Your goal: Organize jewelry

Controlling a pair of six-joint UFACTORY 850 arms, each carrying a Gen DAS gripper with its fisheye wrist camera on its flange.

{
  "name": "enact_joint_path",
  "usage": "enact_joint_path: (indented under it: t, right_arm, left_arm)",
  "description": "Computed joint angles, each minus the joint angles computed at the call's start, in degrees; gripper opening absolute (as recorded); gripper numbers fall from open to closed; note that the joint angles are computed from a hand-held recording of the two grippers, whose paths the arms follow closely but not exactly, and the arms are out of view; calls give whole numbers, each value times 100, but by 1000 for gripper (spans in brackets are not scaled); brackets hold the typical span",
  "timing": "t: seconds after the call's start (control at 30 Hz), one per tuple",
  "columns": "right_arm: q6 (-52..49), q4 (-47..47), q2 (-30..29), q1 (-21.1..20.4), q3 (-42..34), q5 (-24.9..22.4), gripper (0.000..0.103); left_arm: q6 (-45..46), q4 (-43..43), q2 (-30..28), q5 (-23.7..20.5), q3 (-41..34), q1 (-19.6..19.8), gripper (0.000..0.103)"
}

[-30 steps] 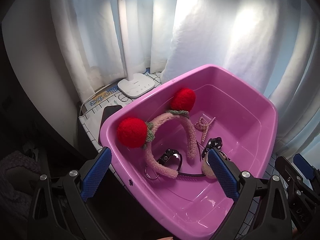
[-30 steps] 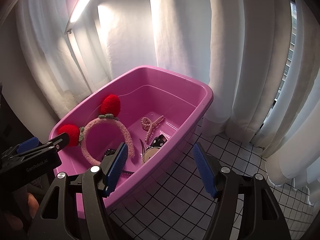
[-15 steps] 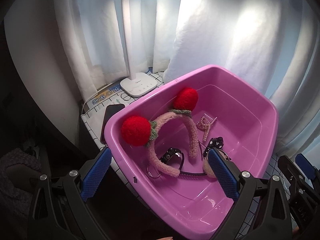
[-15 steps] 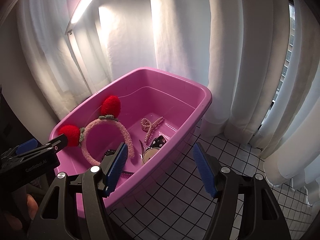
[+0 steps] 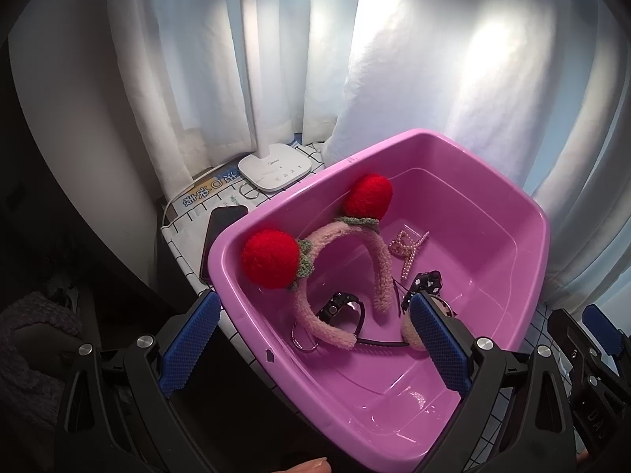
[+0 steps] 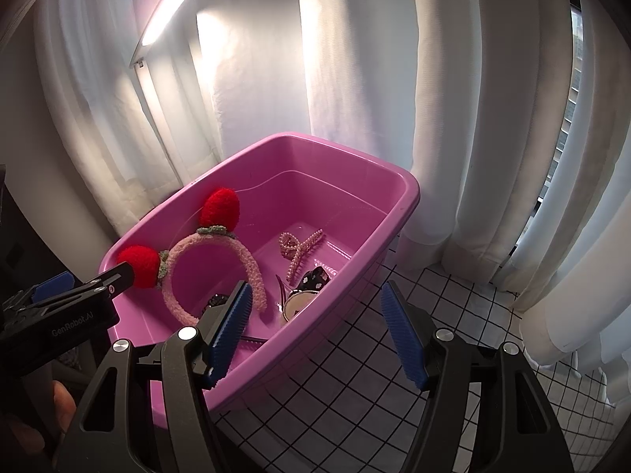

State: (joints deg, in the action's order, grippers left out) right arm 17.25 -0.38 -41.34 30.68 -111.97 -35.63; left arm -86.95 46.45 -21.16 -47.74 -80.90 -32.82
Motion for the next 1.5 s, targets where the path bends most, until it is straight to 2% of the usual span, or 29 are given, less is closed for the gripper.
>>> enact_joint_path:
  t: [1.5]
  right_arm:
    - [-168,172,-51,-10,-17,-40,65]
  left_arm:
    - [-10,-9,-95,-64,-84,1,95]
